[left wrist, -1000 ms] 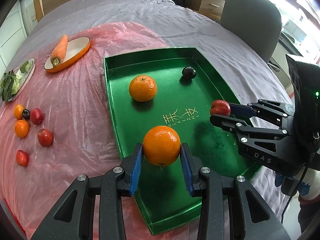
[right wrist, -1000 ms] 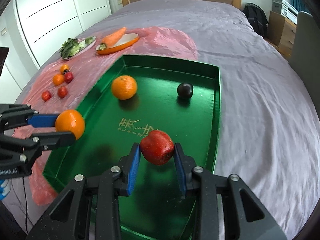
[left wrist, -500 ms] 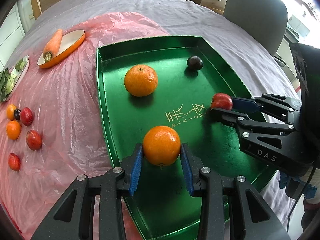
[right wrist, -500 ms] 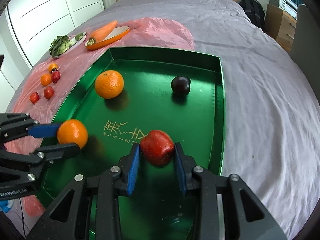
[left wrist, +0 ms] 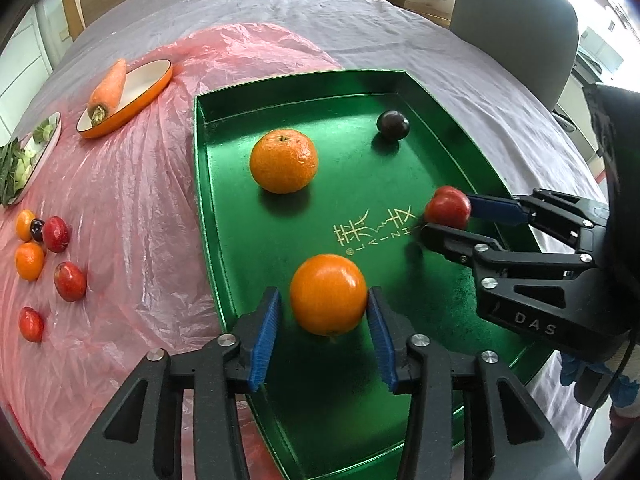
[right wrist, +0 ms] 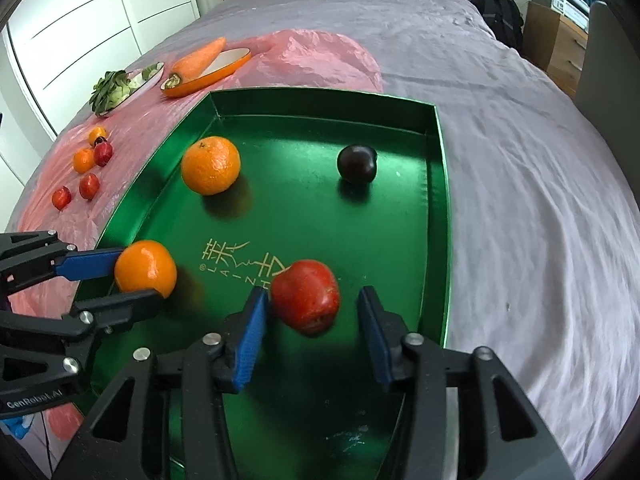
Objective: Organize fruits
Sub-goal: 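Open both grippers to drop the orange and tomato into the tray, then withdraw both tools from the tray back toward the remaining fruit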
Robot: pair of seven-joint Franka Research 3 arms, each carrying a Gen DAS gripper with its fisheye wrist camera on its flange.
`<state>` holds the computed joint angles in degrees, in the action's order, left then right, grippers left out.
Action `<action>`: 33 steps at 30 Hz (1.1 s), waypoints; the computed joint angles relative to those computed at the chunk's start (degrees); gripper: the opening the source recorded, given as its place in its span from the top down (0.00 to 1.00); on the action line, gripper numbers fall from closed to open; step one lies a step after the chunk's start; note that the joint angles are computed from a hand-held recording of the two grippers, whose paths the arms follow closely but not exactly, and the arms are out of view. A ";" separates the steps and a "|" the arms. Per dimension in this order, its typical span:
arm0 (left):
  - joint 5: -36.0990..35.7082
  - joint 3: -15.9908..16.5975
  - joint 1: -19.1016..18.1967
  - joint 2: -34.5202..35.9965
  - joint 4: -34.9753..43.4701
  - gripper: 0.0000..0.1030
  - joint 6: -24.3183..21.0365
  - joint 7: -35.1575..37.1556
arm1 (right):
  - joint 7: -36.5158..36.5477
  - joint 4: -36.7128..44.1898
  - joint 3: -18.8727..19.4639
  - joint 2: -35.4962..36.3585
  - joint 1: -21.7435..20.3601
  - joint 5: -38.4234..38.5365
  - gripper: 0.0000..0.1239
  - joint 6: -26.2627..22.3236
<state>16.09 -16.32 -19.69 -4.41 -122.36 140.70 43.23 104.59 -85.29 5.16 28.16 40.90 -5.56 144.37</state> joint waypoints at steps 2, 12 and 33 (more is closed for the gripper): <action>0.21 -0.04 0.00 -0.48 -0.17 0.55 0.07 -0.33 | 0.40 -0.08 -0.19 -0.23 0.25 -0.33 0.23 -0.31; 1.43 -0.67 -0.55 -3.49 -0.13 0.53 -3.25 -0.60 | 4.01 -2.87 -0.22 -3.97 1.25 -2.62 0.17 -0.67; 1.35 -3.07 -2.87 -17.40 -6.61 0.50 -9.64 -3.24 | 17.49 -16.35 3.30 -17.39 0.51 -12.88 0.17 -2.38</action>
